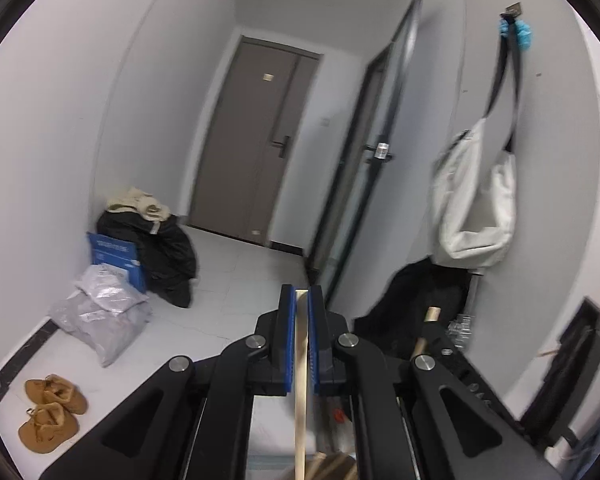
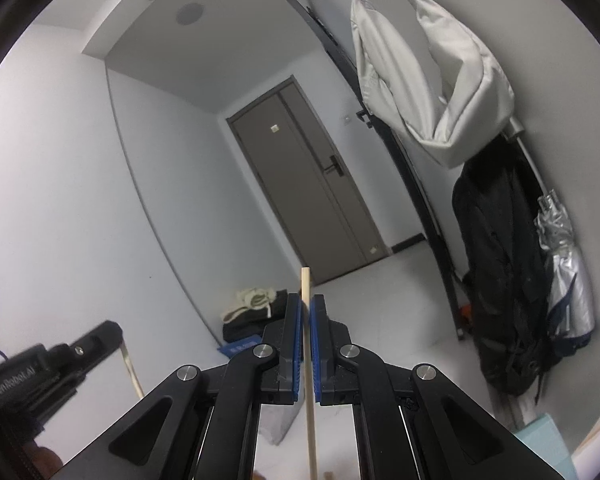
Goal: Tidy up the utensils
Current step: 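Lower both chopsticks into the holder and open both tools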
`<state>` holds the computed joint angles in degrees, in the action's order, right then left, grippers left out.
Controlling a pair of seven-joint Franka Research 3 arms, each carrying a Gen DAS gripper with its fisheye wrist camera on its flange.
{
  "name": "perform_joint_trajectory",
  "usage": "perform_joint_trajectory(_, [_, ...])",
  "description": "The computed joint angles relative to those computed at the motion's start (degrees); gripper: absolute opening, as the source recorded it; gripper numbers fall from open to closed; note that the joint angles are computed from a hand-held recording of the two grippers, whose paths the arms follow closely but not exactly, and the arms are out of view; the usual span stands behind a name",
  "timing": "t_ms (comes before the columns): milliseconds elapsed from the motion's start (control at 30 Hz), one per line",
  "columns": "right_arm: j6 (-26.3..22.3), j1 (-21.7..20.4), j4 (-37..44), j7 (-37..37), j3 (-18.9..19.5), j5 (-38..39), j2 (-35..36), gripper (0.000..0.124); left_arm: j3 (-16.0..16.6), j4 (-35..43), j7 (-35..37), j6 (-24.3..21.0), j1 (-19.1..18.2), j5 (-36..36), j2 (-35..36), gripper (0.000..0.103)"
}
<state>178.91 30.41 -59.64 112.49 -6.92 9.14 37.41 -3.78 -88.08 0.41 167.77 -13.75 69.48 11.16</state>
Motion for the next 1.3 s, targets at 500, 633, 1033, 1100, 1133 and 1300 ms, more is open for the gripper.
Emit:
perform_joint_trajectory(500, [1.5, 1.9, 5.4, 1.2, -3.2, -0.4, 6.2, 0.004, 1.3, 1.9, -6.0, 1.5, -1.1, 7.5, 2.7, 0.002])
perform_joint_trajectory(633, [3.1, 2.0, 3.0, 1.7, -3.1, 1.0, 5.1, 0.004, 1.3, 1.5, -6.3, 1.5, -1.0, 7.7, 2.5, 0.002])
perform_joint_trajectory(1033, [6.7, 18.5, -3.7, 16.5, -30.5, 9.7, 6.4, 0.004, 0.1, -0.3, -8.4, 0.9, -0.6, 12.1, 1.2, 0.002])
perform_joint_trajectory(1100, [6.5, 18.7, -4.4, 16.8, -30.5, 9.4, 6.1, 0.004, -0.1, -0.8, -8.4, 1.4, -0.3, 11.5, 0.8, 0.002])
perform_joint_trajectory(1133, [6.7, 19.3, -5.2, 16.8, -30.9, 9.1, 5.8, 0.004, -0.2, -1.1, -8.1, 1.9, 0.0, 10.9, 0.7, 0.002])
perform_joint_trajectory(1300, [7.9, 20.1, -7.9, 13.8, -29.9, 8.6, 4.2, 0.004, -0.5, -2.6, -7.8, 2.3, 0.4, 9.8, -0.4, 0.002])
